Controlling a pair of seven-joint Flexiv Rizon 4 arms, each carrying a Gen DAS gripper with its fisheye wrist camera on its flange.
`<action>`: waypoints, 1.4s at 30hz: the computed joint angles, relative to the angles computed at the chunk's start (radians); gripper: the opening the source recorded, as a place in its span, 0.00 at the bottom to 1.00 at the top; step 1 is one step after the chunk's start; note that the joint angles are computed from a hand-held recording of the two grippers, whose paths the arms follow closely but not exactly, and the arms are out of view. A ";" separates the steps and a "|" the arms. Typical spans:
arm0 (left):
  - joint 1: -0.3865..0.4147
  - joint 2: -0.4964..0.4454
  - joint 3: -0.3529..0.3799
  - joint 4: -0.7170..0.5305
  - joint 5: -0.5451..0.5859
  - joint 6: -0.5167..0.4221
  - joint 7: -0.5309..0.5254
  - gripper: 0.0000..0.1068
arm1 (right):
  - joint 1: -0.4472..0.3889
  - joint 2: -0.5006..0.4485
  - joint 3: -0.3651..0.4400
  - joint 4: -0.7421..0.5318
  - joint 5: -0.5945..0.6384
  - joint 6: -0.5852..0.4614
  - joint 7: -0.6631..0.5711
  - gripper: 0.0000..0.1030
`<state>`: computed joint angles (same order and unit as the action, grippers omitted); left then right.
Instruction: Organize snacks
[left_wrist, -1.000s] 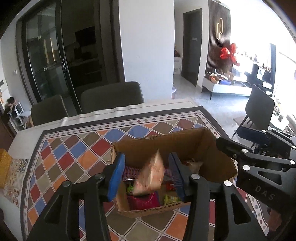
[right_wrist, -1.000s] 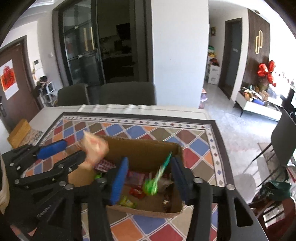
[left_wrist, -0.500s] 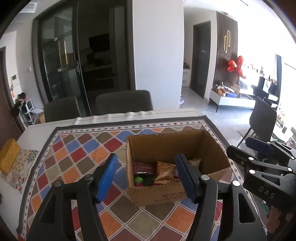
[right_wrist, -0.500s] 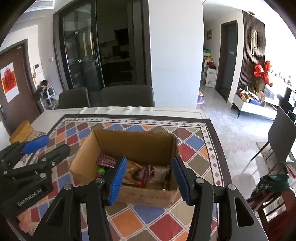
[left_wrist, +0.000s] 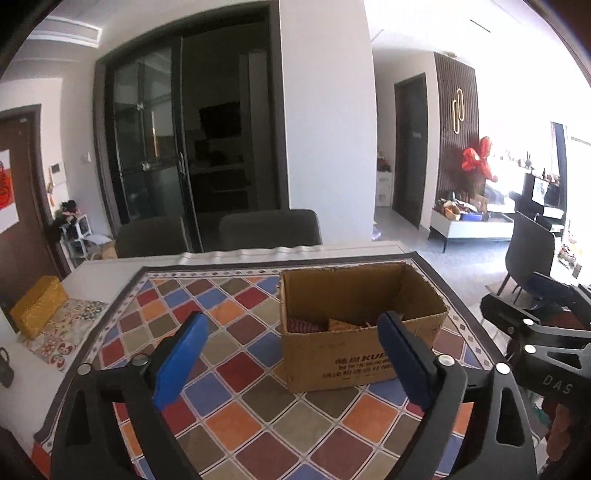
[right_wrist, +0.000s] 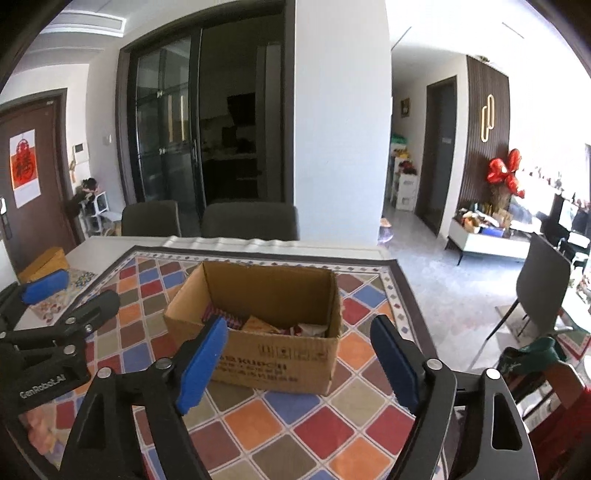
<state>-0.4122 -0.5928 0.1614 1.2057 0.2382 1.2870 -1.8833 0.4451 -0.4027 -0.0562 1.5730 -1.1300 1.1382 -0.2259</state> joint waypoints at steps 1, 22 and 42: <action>-0.006 0.010 0.008 0.017 0.008 0.012 -0.010 0.92 | 0.005 0.012 -0.008 0.016 -0.026 0.001 0.025 0.82; -0.059 0.155 0.054 0.241 0.133 0.100 -0.136 0.96 | -0.075 0.162 0.107 0.209 -0.322 -0.060 0.311 0.91; -0.071 0.199 0.065 0.253 0.274 0.097 -0.271 0.96 | -0.091 0.187 0.130 0.236 -0.365 -0.055 0.355 0.91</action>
<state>-0.4834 -0.3937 0.2265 1.4588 0.5122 1.3836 -2.1541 0.3545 -0.2153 0.0737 1.8094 -1.4948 1.0831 0.1294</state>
